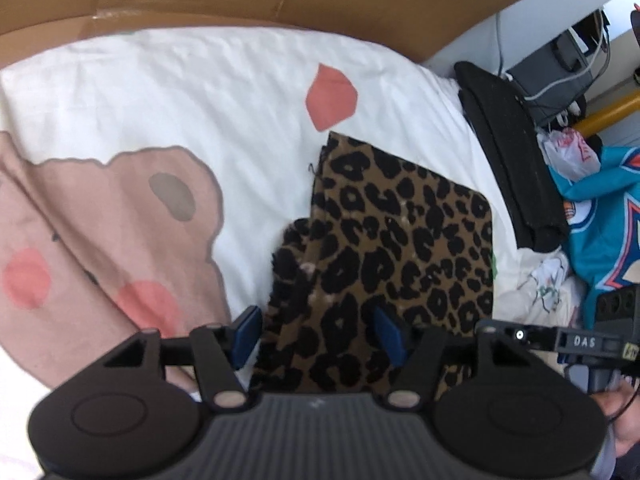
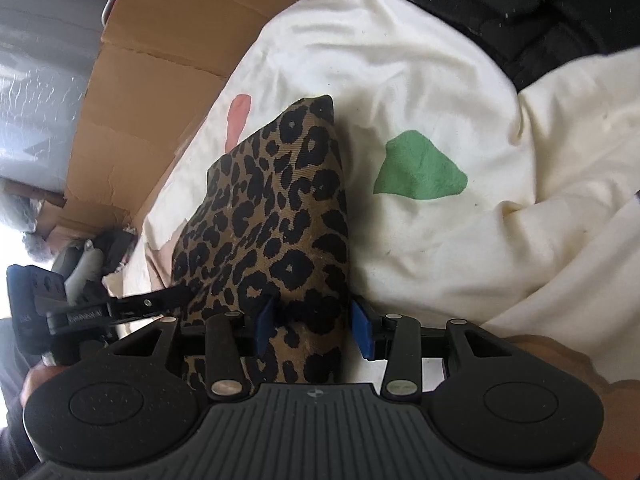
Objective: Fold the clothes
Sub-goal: 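Carry the held bundle with both tools toward the black bag beside the bed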
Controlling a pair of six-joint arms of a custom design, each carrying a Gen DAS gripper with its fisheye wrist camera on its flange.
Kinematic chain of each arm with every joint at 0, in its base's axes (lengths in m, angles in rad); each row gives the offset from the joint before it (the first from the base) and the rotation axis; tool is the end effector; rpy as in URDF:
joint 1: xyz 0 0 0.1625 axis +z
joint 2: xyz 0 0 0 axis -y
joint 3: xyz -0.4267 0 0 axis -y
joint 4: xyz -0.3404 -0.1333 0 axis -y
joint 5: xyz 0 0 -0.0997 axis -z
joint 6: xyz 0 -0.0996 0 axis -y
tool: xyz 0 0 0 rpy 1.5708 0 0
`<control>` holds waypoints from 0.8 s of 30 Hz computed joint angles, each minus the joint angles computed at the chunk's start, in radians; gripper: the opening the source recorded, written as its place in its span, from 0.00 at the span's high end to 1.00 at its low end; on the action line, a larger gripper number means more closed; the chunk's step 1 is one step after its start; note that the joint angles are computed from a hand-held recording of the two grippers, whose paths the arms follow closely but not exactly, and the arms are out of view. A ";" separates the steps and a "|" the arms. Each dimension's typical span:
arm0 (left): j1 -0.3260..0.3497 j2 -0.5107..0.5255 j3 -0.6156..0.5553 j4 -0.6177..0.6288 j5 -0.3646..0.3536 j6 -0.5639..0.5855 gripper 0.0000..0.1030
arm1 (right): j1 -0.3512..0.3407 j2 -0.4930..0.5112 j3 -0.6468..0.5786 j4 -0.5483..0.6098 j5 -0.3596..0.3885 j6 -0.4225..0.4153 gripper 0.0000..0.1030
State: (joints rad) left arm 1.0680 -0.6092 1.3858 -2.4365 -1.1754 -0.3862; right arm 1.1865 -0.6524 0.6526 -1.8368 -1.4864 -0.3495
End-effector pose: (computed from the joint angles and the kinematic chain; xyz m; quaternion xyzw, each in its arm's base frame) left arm -0.1870 -0.6963 0.0854 0.0483 0.9784 -0.1238 0.1584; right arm -0.1692 -0.7964 0.3519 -0.0116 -0.9902 0.1386 0.0085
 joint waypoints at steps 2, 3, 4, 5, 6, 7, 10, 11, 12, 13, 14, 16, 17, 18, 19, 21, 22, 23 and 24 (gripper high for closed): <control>0.009 0.000 0.002 -0.004 -0.019 -0.011 0.37 | -0.004 0.005 -0.008 0.006 0.024 0.008 0.56; 0.014 0.001 0.000 -0.002 -0.028 -0.018 0.37 | -0.006 0.007 -0.013 0.013 0.036 0.010 0.61; 0.018 0.003 -0.004 0.001 -0.034 -0.024 0.36 | -0.005 0.006 -0.011 0.012 0.036 0.007 0.63; 0.022 0.005 -0.005 -0.003 -0.040 -0.027 0.37 | -0.005 0.005 -0.009 0.010 0.036 0.004 0.72; 0.023 0.006 -0.003 -0.013 -0.041 -0.022 0.39 | -0.003 0.003 -0.005 0.009 0.033 -0.001 0.80; 0.022 0.008 -0.002 -0.020 -0.036 -0.015 0.43 | -0.002 0.001 -0.004 0.008 0.037 -0.002 0.82; 0.013 0.009 -0.008 -0.009 -0.014 0.003 0.49 | -0.001 -0.009 0.003 0.008 0.057 -0.009 0.91; 0.009 0.009 -0.012 -0.002 -0.005 0.006 0.53 | -0.001 -0.013 0.006 0.008 0.065 -0.013 0.91; 0.006 0.007 -0.015 0.005 0.003 0.009 0.56 | 0.000 -0.016 0.009 0.009 0.073 -0.016 0.91; 0.003 0.004 -0.017 0.010 0.008 0.010 0.59 | -0.001 -0.012 0.000 0.017 0.068 -0.013 0.89; 0.002 0.002 -0.017 0.012 0.009 0.013 0.60 | -0.001 -0.007 -0.009 0.025 0.064 -0.010 0.87; 0.003 0.003 -0.026 0.025 0.010 0.017 0.56 | -0.002 0.003 -0.029 0.042 0.054 -0.003 0.81; 0.005 0.006 -0.035 0.039 0.013 0.012 0.50 | -0.003 0.005 -0.032 0.044 0.053 -0.002 0.71; 0.007 0.009 -0.042 0.048 0.014 0.008 0.47 | -0.004 0.008 -0.036 0.047 0.052 0.000 0.64; 0.010 0.013 -0.047 0.049 0.010 0.005 0.43 | -0.005 0.010 -0.039 0.050 0.051 0.001 0.63; 0.017 0.020 -0.057 0.050 0.000 0.001 0.40 | -0.006 0.018 -0.049 0.060 0.056 0.006 0.56; 0.021 0.025 -0.063 0.047 -0.009 0.005 0.38 | -0.006 0.021 -0.054 0.066 0.058 0.008 0.55; 0.026 0.029 -0.068 0.045 -0.019 0.009 0.36 | -0.007 0.027 -0.061 0.070 0.062 0.014 0.55; 0.032 0.033 -0.073 0.046 -0.030 0.013 0.34 | -0.009 0.032 -0.067 0.074 0.067 0.020 0.55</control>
